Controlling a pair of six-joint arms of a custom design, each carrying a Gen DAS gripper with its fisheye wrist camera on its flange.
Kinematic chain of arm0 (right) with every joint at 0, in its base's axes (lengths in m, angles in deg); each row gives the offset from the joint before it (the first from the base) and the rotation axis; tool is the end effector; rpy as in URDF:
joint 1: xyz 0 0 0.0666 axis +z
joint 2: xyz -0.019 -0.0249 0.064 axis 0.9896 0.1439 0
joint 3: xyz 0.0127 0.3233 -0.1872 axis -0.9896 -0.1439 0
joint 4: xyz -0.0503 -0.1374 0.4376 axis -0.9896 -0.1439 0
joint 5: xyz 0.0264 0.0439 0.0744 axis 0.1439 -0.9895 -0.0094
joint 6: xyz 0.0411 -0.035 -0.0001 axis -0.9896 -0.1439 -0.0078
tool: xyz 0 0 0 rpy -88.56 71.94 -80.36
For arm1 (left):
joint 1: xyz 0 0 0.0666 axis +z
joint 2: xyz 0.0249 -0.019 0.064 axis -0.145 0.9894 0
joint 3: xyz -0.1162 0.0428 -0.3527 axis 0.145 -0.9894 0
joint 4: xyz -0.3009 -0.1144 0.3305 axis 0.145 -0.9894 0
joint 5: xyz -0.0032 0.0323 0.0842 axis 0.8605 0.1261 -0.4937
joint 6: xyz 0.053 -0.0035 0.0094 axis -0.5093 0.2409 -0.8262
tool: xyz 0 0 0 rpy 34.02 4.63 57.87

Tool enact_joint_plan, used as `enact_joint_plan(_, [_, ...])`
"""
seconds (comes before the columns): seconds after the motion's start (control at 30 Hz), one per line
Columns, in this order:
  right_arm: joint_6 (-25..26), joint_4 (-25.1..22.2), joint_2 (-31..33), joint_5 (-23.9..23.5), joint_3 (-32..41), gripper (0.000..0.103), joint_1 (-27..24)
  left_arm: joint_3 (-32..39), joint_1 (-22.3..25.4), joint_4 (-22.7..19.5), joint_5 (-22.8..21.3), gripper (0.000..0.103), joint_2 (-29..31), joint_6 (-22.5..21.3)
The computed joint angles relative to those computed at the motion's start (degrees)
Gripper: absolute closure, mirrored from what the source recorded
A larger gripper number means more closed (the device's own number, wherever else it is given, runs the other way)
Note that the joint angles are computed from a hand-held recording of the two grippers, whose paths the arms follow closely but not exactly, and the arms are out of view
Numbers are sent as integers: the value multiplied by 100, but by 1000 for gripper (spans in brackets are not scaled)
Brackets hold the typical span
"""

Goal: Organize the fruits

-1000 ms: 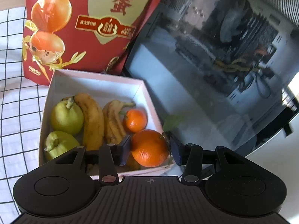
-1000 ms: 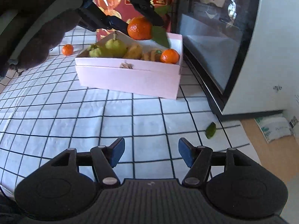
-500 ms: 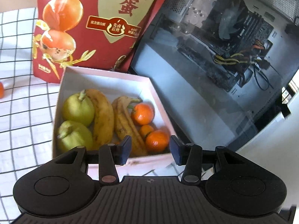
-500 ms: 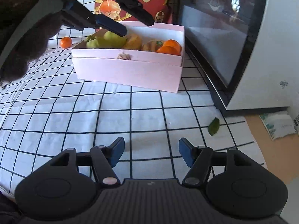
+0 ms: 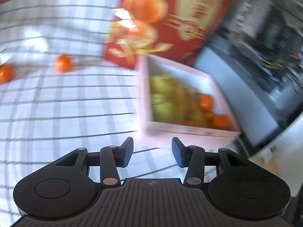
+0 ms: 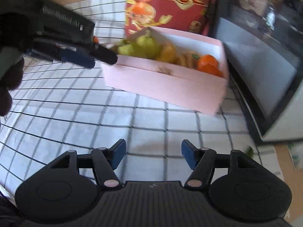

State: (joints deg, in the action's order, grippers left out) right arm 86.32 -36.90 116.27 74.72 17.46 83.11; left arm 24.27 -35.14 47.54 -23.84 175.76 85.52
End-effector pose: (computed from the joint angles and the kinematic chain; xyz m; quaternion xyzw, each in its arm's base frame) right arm 0.4821 0.0204 0.2260 -0.1780 0.9041 0.0754 0.3810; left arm 0.5524 -0.2756 0.2744 -0.0655 0.9156 -0.1558 0.3647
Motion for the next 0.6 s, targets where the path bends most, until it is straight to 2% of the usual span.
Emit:
enact_joint_plan(0.23, [274, -101, 267, -246, 323, 38, 403, -547, 304, -447, -702, 54, -491, 701])
enact_joint_plan(0.33, [398, -163, 426, -299, 487, 38, 609, -758, 386, -622, -1081, 54, -712, 809])
enact_joint_plan(0.6, [584, -69, 898, -242, 1072, 38, 1150, -1350, 759, -844, -1402, 54, -1296, 1091])
